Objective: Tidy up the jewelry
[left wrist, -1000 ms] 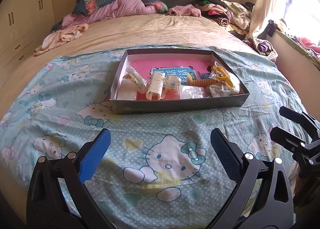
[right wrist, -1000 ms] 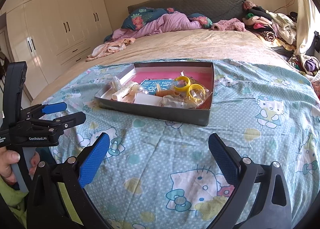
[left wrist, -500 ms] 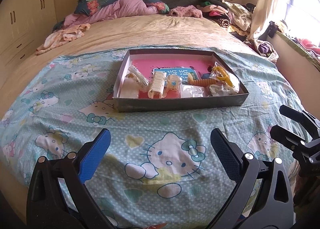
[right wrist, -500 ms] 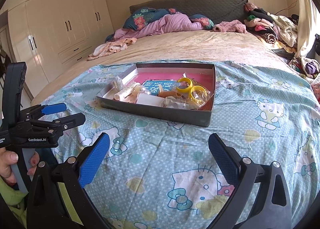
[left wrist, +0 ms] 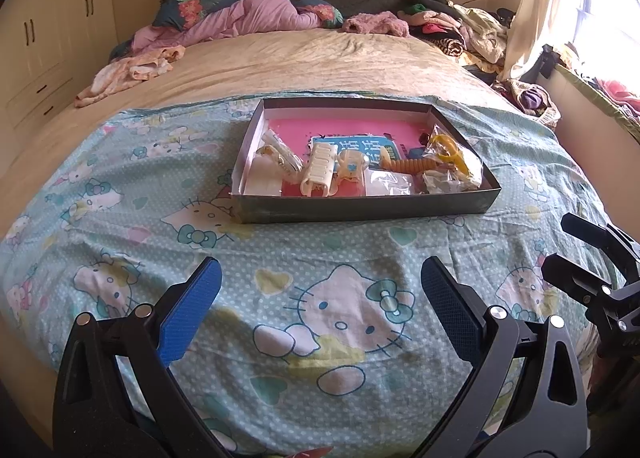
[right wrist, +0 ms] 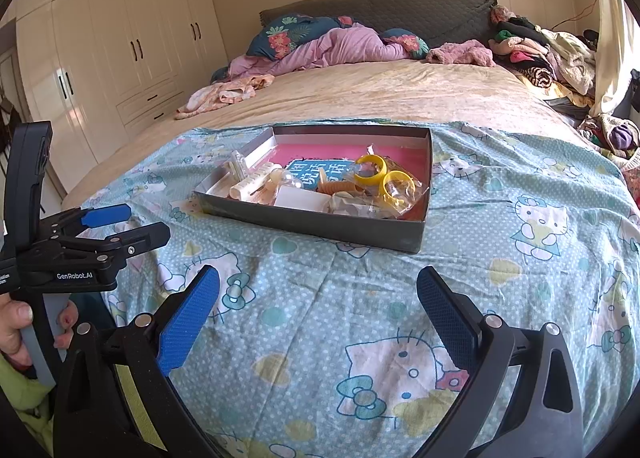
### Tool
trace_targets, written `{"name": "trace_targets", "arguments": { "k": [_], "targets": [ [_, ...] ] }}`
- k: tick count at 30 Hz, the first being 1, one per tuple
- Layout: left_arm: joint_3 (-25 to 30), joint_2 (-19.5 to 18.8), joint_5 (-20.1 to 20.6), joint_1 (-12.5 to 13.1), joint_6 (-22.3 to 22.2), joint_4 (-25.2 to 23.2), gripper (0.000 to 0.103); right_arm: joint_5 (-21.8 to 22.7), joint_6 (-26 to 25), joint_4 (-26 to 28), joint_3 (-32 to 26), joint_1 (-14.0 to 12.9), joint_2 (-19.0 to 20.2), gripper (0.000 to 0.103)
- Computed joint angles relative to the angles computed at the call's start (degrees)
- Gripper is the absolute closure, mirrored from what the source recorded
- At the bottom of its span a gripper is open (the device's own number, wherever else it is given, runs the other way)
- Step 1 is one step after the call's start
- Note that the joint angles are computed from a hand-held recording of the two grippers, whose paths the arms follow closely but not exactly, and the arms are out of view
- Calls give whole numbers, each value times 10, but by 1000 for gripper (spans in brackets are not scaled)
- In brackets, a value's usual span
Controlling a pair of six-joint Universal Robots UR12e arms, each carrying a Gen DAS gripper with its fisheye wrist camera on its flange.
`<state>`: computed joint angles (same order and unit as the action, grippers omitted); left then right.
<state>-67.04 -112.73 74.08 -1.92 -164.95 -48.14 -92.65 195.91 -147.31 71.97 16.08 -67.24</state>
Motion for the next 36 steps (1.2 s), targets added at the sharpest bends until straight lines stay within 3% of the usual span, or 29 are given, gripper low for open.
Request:
{"name": "trace_targets", "arguments": {
  "k": [20,30,36],
  "targets": [
    [1,0,5,0,-5,-5,10,-2,-4,2,-1,0,0,5],
    [8,-7,37,-3,3,-18,10,-9,-2,11,-5,0,3,5],
    [12,-11,36,-2,-2,-26,10,-17,0,14,-7,-1,5,5]
  ]
}}
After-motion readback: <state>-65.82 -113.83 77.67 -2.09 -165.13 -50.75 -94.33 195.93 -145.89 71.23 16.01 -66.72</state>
